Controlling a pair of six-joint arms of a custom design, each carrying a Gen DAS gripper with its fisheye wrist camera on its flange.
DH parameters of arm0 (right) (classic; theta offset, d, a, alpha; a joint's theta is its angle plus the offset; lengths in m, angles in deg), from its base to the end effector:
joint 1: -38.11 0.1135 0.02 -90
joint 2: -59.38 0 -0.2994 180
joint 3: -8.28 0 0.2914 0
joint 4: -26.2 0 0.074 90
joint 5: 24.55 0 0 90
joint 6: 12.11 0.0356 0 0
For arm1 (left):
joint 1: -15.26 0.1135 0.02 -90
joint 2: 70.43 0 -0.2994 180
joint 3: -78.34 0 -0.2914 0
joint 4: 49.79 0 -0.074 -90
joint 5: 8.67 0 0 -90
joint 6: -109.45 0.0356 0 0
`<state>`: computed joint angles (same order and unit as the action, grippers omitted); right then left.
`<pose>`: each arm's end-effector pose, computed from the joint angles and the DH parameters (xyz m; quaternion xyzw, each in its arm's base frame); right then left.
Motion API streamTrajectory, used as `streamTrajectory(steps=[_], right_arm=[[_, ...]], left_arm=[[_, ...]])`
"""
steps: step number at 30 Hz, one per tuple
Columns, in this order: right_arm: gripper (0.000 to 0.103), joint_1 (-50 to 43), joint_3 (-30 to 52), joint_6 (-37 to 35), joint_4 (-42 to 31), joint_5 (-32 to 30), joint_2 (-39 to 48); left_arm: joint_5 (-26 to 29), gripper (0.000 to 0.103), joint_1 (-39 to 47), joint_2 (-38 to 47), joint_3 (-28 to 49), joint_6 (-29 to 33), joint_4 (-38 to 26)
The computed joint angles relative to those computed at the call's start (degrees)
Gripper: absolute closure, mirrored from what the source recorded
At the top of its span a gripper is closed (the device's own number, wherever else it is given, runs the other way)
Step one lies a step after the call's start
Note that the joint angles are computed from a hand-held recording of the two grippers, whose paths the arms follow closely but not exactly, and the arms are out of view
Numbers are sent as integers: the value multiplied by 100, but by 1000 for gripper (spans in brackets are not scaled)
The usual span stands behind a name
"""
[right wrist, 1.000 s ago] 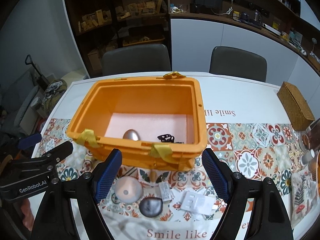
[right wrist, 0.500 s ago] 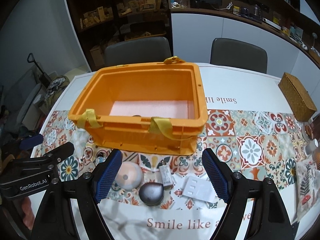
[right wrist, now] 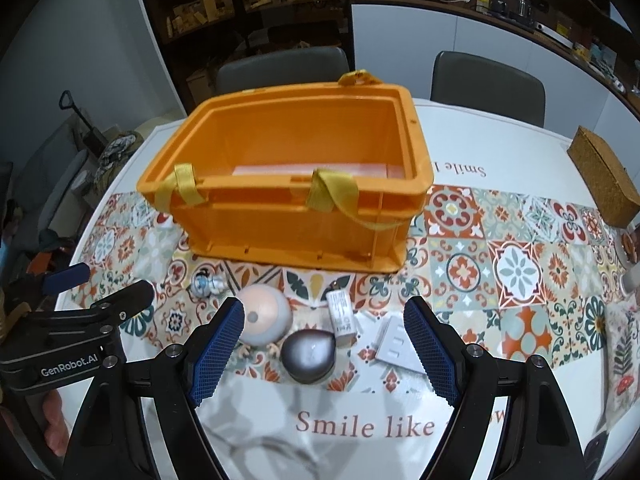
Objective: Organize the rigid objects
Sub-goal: 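Withdraw both open tools from the crate back toward the remaining items, then grasp the dark grey rounded case with the right tool while the left tool approaches the pink lamp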
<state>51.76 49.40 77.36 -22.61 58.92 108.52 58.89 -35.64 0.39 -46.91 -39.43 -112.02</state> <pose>0.1667 0.0446 0.2077 -0.1342 0.9475 0.0868 0.2769 0.1514 -0.1647 0.2109 -0.0877 0.9720 0.0295 0.2158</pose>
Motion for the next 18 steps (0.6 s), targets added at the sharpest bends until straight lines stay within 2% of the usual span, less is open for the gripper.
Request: streamTrajectory(steps=[18], right_arm=[[21,262,-568,-6,507,8,425]], left_arm=[[523,7,-171,325,-633,-494,450]])
